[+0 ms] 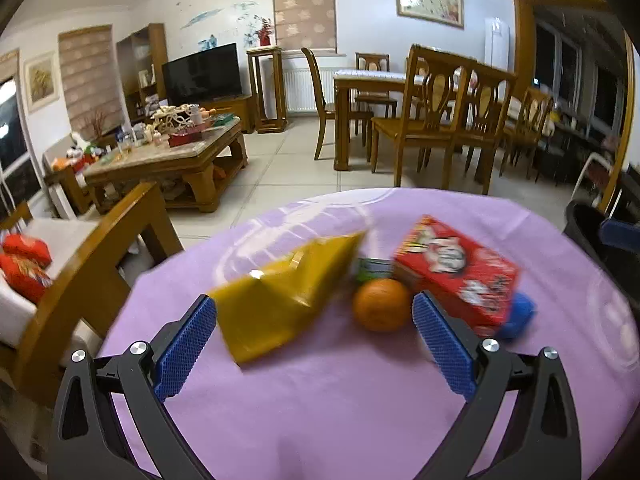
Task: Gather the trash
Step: 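Grasp the yellow snack bag with the left gripper while the right grasps the red milk box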
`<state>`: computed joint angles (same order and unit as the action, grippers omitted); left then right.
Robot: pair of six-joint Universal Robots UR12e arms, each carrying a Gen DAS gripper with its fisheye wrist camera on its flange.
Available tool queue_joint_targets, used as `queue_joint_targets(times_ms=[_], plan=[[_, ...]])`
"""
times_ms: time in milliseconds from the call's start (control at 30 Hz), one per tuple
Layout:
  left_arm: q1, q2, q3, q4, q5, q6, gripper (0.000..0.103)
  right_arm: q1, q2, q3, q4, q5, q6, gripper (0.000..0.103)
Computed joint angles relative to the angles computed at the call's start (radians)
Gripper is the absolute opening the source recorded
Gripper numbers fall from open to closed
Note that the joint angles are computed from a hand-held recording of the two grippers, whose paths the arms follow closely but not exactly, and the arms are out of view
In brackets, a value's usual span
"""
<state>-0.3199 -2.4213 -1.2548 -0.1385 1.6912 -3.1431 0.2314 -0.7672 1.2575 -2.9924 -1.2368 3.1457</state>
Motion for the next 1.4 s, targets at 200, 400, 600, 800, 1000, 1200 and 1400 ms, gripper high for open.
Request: queue_joint_targets(times_ms=[200,400,600,800,1000,1200,1400], plan=[[0.008,-0.029,0.045,-0.009,-0.001,0.130,0.097,0.032,0.071,-0.129,0.129,-0.078,-0.057,0.098],[0.026,-0.035,0.048,-0.024,-0.091,0.154,0.096,0.032,0.148,-0.236,0.192,-0.083,-0.014,0.098],[0.057,-0.033,0.059,-0.091,-0.212,0.056,0.069,0.033,0.179,-0.269,0.212,-0.066,-0.025,0.095],[0.068,-0.032,0.066,-0.143,-0.241,0.000,0.058,0.033,0.188,-0.281,0.225,-0.069,-0.049,0.077],[0.070,-0.012,0.042,-0.169,-0.221,-0.043,0.048,0.021,0.185,-0.275,0.221,-0.048,-0.023,0.057],[0.067,0.012,0.001,-0.153,-0.183,-0.093,0.042,0.011,0.173,-0.256,0.209,-0.008,0.002,0.057],[0.062,0.026,-0.022,-0.148,-0.148,-0.123,0.041,0.010,0.165,-0.249,0.202,-0.003,0.003,0.057]])
